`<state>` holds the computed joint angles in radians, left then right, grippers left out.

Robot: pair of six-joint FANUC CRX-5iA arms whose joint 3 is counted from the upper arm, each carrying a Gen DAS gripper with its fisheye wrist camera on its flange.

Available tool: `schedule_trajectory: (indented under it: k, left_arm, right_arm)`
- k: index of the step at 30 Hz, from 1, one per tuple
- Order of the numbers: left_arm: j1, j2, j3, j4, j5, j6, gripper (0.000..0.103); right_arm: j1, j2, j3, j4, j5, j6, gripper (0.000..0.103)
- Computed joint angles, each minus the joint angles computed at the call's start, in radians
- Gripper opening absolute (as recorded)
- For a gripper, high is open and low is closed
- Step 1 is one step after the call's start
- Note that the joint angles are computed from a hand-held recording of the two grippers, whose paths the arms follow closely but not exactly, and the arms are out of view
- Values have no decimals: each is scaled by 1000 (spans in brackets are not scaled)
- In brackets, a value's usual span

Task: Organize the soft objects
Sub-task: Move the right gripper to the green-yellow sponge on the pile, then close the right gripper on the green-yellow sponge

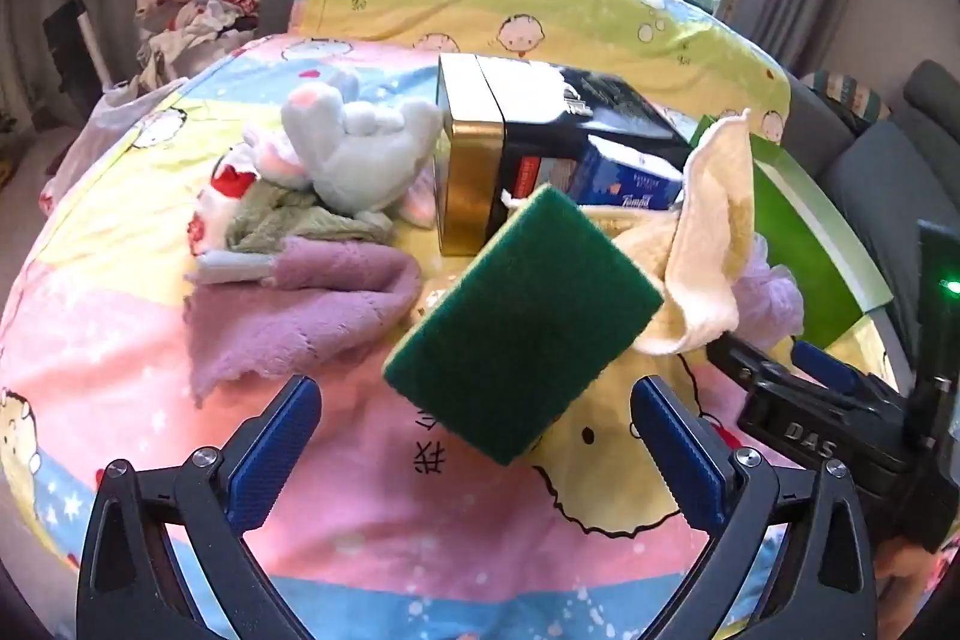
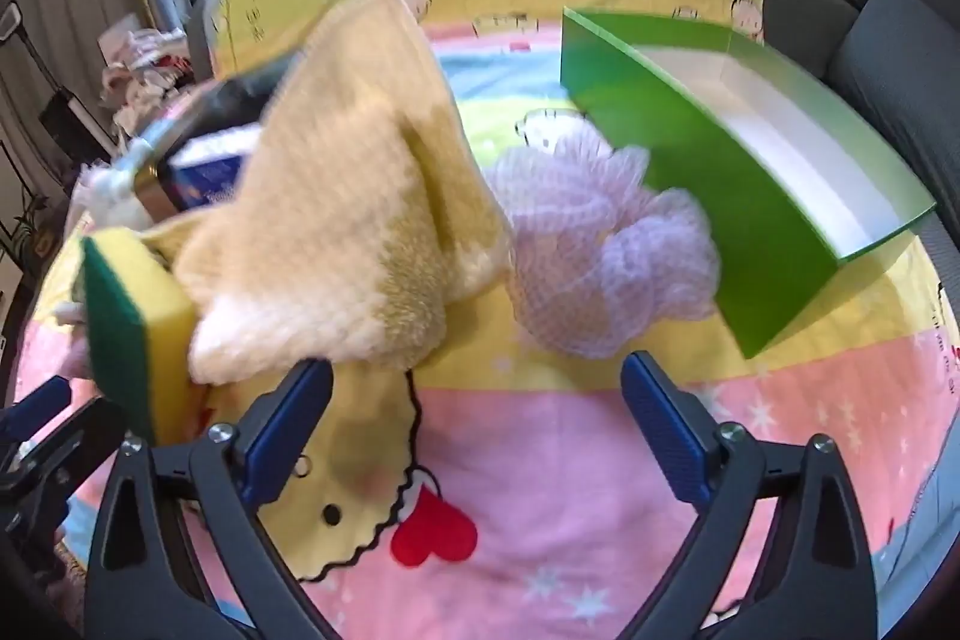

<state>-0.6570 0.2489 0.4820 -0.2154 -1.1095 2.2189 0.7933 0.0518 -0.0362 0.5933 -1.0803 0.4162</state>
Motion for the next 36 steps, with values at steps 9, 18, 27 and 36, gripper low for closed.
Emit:
schedule_trajectory:
  k: [9,18,27,36]
  left_arm:
    - [34,-35,-60,59,74,104,103]
    - [125,-94,-226,255,206,71,103]
    - [150,-87,-288,376,267,-16,84]
    - [128,-64,-275,362,296,-40,57]
  right_arm:
    - [54,-50,-30,60,28,-52,81]
    - [71,-55,-12,16,84,-6,64]
    - [39,12,159,-208,162,237,64]
    - [-23,195,436,-466,31,533,48]
